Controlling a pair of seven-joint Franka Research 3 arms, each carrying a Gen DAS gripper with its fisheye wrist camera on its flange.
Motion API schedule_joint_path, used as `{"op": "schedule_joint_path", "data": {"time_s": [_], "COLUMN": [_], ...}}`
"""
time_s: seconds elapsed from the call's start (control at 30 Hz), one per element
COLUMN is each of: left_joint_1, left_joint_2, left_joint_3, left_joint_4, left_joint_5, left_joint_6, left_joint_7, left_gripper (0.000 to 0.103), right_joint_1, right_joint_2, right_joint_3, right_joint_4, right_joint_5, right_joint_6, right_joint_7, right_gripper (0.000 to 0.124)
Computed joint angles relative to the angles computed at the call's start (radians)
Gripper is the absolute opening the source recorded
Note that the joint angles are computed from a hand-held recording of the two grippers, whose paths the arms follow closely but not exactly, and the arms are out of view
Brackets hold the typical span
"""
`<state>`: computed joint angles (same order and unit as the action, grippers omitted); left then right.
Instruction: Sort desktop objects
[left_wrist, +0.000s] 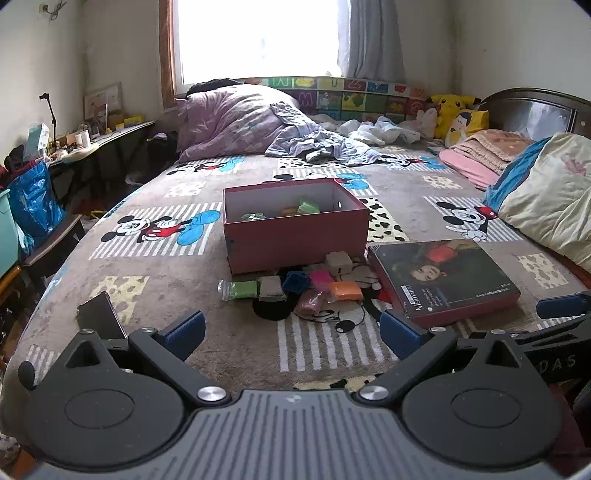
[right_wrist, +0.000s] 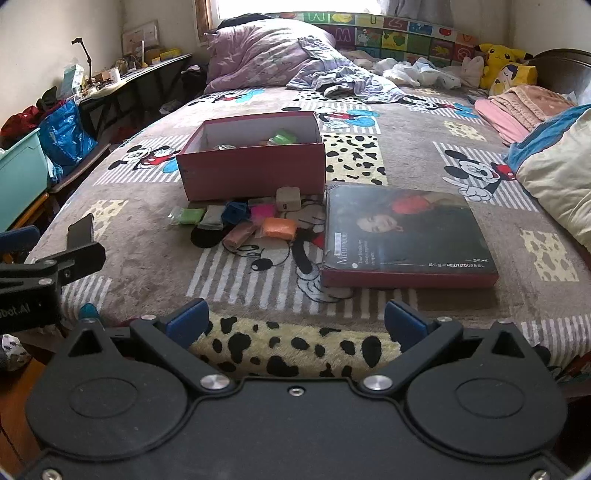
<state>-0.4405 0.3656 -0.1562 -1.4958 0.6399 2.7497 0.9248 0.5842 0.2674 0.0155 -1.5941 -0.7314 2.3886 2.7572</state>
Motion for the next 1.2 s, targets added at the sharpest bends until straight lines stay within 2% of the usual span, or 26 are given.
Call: {"op": "schedule_joint_path", "data": {"time_s": [0.77,1.2], "left_joint_1": [-0.008,-0.018], "left_joint_2": [0.020,0.077], "left_joint_3": [0.007,0.011], "left_joint_4": [0.025,0.101], "left_joint_5": [0.015,-0.019], "left_joint_6": [-0.006,-0.040], "left_joint_7": [-0.009,0.032], "left_gripper": [0.101,0.101], "right_joint_1": [-0.002,-0.011], "right_joint_2": [0.028,0.056], "right_joint_3": [-0.012,-0.023], "right_joint_4": [0.027,0.048], "right_joint_5": [0.038,0.084], "right_joint_6": [0.014,0.029], "right_joint_7": [-0.051,-0.092], "right_gripper": [0.102,0.102]}}
